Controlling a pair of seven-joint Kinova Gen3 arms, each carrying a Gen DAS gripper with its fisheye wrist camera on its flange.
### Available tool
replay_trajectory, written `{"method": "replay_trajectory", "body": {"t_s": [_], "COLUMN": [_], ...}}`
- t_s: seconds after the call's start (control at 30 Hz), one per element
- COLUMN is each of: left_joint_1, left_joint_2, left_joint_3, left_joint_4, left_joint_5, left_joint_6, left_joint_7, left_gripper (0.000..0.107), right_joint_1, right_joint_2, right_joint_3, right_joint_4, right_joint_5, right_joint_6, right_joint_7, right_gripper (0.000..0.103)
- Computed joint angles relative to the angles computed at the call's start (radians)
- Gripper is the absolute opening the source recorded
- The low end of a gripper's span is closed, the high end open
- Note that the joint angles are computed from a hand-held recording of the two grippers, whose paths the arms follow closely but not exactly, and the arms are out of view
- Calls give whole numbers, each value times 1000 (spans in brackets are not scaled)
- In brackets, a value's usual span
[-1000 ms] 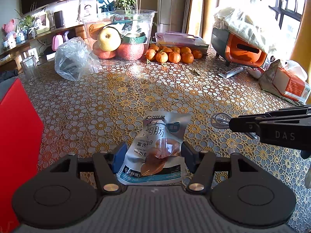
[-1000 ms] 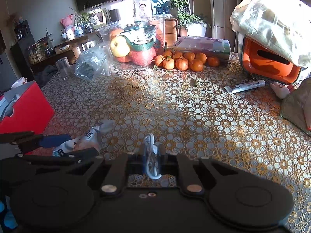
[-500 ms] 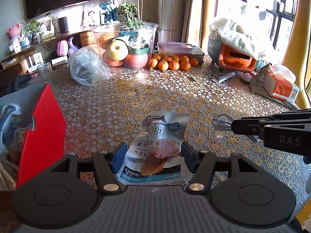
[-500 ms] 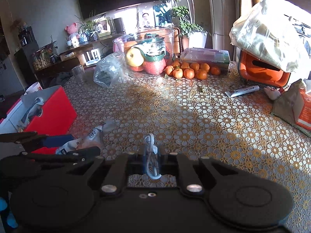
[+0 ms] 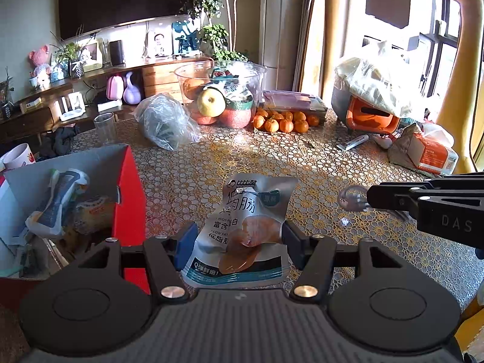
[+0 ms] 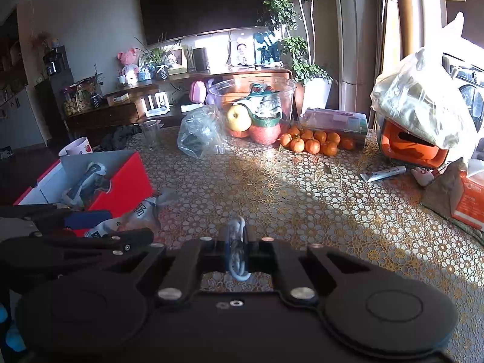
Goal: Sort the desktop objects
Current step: 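Carry the sausage packet and white cable over the shoebox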
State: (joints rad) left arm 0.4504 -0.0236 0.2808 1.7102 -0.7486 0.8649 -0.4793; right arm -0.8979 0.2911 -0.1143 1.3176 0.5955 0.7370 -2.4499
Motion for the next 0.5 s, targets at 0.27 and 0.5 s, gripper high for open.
{"method": "replay_trajectory", "body": {"t_s": [0.27,0.5], "left_joint_1": [-45,-108], "left_joint_2": [-60,-112], "left_joint_3": [3,31], "left_joint_4": [52,116], "left_joint_5": [22,35], "left_joint_6": [1,-66], "left_joint_7": [-10,-29], "left_gripper": [60,60], "right_joint_1": [-59,-32], "right_joint_2": [87,42], "right_joint_3": [16,6], "right_joint_4": [-78,3], "right_joint_5": [66,-15], "right_joint_6": [84,104], "right_joint_7": [93,75], "right_gripper": [0,7]}}
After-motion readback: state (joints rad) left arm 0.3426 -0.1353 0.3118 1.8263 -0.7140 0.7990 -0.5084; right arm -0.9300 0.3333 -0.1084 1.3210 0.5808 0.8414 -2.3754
